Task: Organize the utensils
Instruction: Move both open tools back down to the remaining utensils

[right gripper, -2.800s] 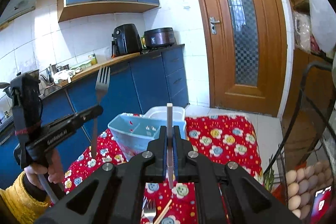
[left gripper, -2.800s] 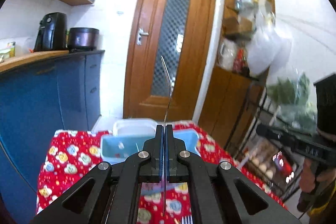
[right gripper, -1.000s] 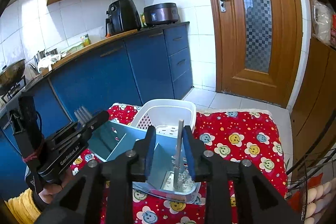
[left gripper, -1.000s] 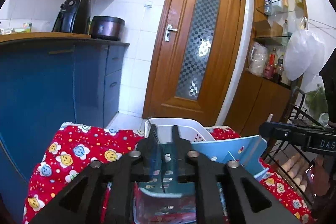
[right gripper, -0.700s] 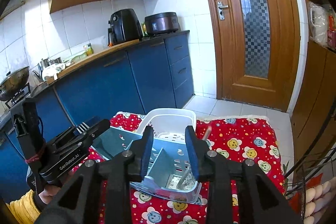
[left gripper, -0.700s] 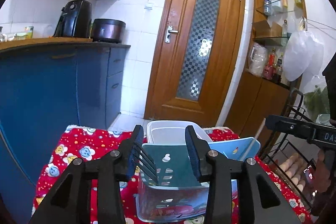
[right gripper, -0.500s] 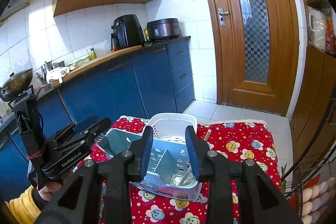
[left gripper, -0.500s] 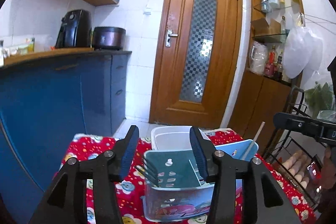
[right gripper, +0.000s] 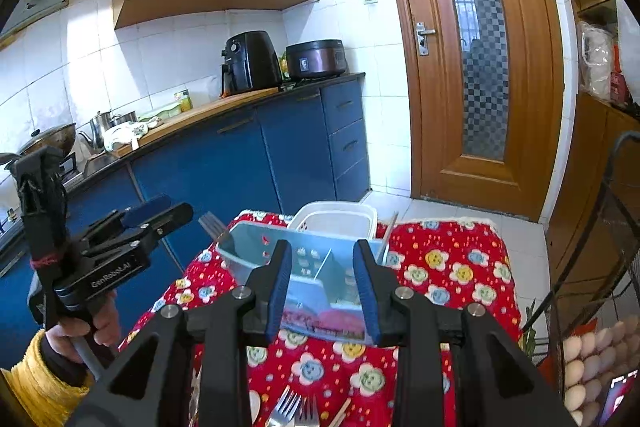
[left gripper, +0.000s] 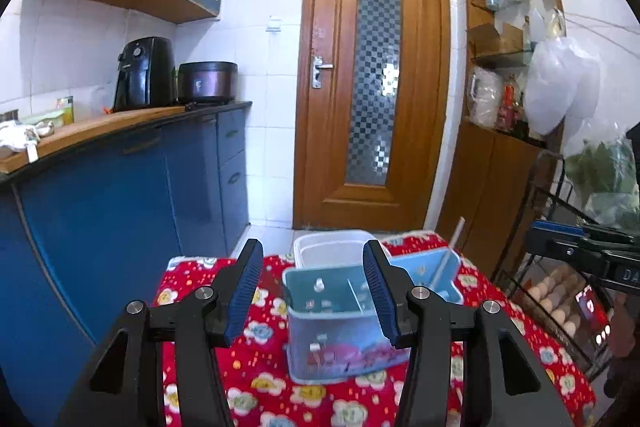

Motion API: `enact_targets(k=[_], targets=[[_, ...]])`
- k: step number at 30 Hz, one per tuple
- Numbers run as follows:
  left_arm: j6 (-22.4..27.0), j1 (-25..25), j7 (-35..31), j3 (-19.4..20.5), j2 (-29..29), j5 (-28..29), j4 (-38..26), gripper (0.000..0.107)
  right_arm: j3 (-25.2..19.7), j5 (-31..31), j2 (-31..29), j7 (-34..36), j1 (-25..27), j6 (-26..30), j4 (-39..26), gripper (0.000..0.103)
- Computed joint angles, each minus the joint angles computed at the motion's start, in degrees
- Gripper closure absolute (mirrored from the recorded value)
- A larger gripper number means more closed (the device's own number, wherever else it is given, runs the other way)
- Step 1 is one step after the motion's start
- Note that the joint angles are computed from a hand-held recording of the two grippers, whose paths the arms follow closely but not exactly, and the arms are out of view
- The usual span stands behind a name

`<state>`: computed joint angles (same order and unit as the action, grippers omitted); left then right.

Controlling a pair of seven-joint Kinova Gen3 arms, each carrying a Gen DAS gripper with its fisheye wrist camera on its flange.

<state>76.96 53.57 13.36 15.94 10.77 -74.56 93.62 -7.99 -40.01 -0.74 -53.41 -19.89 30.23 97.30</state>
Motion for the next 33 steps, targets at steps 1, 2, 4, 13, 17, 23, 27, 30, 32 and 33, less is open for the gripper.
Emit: enact_targets(k=[1,2,4,13,17,23,27,30,32,33], targets=[[0.8,0.5,-0.6,0.3,0.1,0.5,-0.4,0.054,0.0,-0.1,-0.4,0.1,0.0,0.0,0.6,0.068],[1.5,1.0,-1.1,0.6,0.2,1.0,-0.8,0.054,0.1,-0.3,-0.7,0.2,0.0,0.3,1.1,0.068],[2.6,2.0,-1.5,1.1,0.3,2.2,-1.3,0.054,0.3,-0.3,-1.3,-0.1,-0.1,0.6,2.0,0.068],[4.1,5.0,2.6,2.7,-0.4,7.2,-0.4,0.054,1.4,-0.5,-3.0,-0.9,-0.9,2.9,5.8,0.068],[4.7,5.7,4.4,3.1,-0.3,9.9,0.3,0.054,1.4,0.3,-3.1,-1.7,-1.2,3.6,7.1,0.068],[2.9,6.0,7.3,3.1,0.1,14.5,1.9,0.054,1.1,1.7,-1.7,-2.9,-1.2,5.1,8.3,0.068],[0.7,5.3,8.8,2.8,-0.1,17.2,3.5,0.054,0.5,3.3,0.0,-4.3,-0.7,6.6,8.3,0.068],[-1.6,4.4,9.5,2.6,0.0,19.3,4.7,0.054,0.0,4.4,1.6,-5.4,-0.1,7.8,7.8,0.068],[-2.9,3.8,9.5,2.3,0.1,20.4,5.3,0.054,-0.4,5.4,2.8,-6.1,0.2,8.6,7.5,0.068],[-3.5,3.5,9.4,2.2,0.2,21.0,5.4,0.054,-0.6,5.8,3.2,-6.3,0.3,8.8,7.4,0.068]])
